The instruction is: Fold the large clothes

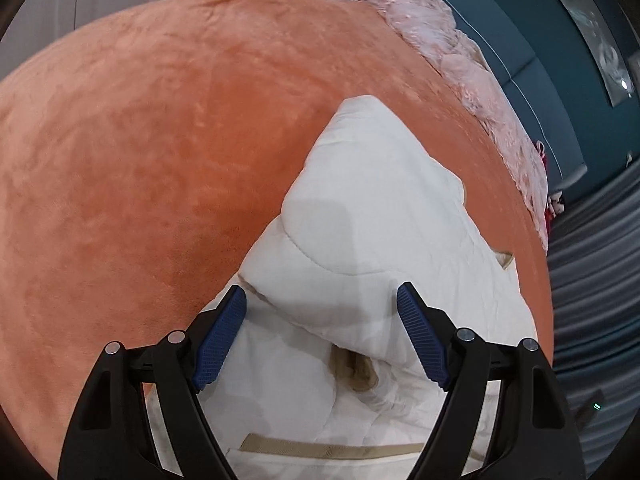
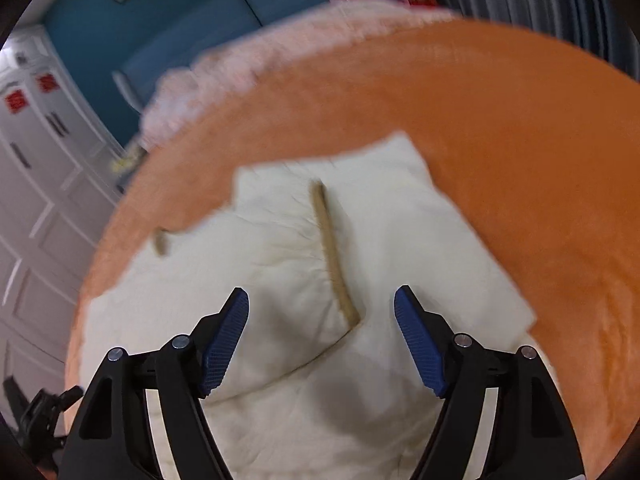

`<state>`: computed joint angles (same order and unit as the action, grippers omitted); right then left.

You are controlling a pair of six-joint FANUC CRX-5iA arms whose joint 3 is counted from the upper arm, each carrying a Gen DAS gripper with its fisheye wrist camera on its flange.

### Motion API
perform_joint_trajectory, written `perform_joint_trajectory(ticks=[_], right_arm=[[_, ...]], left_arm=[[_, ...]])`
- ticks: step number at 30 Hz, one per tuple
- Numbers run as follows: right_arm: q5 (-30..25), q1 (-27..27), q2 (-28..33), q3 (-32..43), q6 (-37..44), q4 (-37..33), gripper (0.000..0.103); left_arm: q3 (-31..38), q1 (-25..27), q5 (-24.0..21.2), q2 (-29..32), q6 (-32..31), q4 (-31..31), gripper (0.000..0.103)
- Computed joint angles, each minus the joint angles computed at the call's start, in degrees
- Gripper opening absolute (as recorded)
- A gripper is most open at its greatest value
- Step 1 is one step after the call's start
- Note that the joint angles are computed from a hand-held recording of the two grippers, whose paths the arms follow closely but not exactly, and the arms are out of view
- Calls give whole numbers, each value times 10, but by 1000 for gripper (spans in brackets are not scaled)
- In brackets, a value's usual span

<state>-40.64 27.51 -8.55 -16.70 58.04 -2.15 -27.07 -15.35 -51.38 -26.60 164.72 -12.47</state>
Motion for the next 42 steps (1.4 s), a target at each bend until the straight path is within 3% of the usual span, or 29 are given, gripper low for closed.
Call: perform_joint_trajectory(ticks=[1,3,6,9,13,16,20,25,29,32,34,37,40,42], right_arm=[[-11,-5,10,14,19,-20,52],[-41,-20,21,50,103,-97,12],[2,-13,-35,34,146,-118,10],[44,16,-109,-16,129,-59,10],[30,51,-120,-71,65,55,10],[6,47,-101,-80,57,56,10],[16,54,-92,-107,35,70,11],[38,73,-99,-149,-8,125,11],[42,66,-101,-147,5,110,13],[33,69,-113,-152,-10,121,18],[27,81,-130,-166,-44,156,27],[16,110,-169,-211,-147,262,44],[6,127,-204,-244,-230,360,45],[21,126,-214,-239,-224,359,45]], left_arm=[[3,-1,-2,4,2,-1,72],[13,3,-9,13,-7,2,51],[14,11,-8,5,-15,1,20],[26,-9,-25,0,9,-34,13],[67,-62,-83,40,30,-93,13],[102,-105,-137,85,38,-132,13],[143,-154,-199,136,37,-184,13],[157,-182,-225,165,36,-215,16],[184,-206,-265,194,31,-239,16],[197,-211,-284,206,12,-241,15],[204,-214,-296,210,-4,-241,16],[218,-225,-322,215,-27,-244,19],[231,-237,-352,210,-31,-242,21],[238,-249,-356,196,-19,-248,21]])
